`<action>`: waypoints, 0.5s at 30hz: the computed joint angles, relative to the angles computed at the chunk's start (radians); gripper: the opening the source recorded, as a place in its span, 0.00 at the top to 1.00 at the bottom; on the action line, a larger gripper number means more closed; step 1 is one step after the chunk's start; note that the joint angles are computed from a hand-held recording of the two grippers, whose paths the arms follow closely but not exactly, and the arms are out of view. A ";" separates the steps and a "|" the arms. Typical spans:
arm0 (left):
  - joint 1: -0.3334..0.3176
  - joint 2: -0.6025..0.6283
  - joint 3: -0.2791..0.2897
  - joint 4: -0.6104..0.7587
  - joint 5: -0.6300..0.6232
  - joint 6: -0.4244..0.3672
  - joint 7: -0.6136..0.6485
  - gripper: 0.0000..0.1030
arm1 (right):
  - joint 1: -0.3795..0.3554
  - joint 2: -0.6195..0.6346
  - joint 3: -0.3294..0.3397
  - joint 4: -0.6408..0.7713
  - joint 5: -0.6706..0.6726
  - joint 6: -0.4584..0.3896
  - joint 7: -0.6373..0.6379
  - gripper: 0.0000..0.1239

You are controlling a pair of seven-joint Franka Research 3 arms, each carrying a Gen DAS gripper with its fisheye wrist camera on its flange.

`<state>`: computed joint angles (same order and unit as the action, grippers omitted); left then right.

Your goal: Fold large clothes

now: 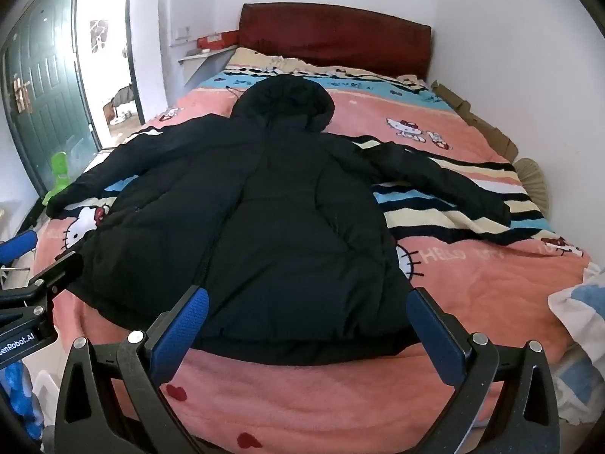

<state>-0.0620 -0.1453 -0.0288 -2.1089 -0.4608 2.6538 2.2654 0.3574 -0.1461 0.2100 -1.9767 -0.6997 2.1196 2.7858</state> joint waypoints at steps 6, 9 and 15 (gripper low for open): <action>0.009 0.016 -0.003 0.018 0.012 -0.027 -0.020 0.09 | -0.002 0.005 -0.006 0.002 0.008 0.006 -0.010 0.17; 0.014 0.021 -0.009 0.019 0.018 -0.025 -0.028 0.09 | -0.003 0.007 -0.008 0.001 0.012 0.010 -0.012 0.17; 0.015 0.025 -0.014 0.017 0.024 -0.013 -0.037 0.09 | -0.006 0.014 -0.013 0.001 0.018 0.020 -0.015 0.17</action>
